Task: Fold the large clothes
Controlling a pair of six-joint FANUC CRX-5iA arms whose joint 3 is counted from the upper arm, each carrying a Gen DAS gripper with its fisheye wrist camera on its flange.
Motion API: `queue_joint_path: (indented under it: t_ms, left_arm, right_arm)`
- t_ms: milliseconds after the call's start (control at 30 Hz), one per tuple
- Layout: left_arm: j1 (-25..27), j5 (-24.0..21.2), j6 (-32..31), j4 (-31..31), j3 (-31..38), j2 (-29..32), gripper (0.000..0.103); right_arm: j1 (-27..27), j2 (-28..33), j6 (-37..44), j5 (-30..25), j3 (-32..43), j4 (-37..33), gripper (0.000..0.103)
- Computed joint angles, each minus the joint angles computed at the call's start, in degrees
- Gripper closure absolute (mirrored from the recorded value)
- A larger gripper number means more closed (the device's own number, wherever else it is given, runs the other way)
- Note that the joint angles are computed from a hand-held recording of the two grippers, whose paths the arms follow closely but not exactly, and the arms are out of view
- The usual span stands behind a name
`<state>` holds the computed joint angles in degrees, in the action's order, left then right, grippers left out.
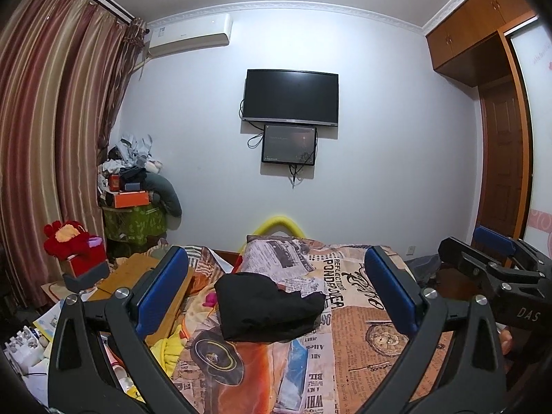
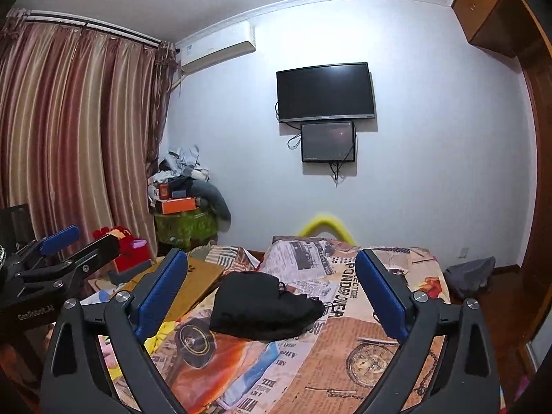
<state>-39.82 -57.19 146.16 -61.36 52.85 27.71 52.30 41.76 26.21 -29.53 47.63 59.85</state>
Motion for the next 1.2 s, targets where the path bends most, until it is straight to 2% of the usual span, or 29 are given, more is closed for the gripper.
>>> queue_joint_path:
  t_ms: [667, 1200]
  left_arm:
    - [0.7, -1.1, -0.9, 1.7, 0.6, 0.8, 0.001]
    - [1.8, 1.0, -1.1, 4.2, -0.5, 0.1, 0.0]
  right_arm:
    - [0.2, -0.9, 1.8, -1.4, -0.5, -2.7, 0.006]
    - [0.2, -1.1, 1.9, -1.3, -0.8, -2.9, 0.006]
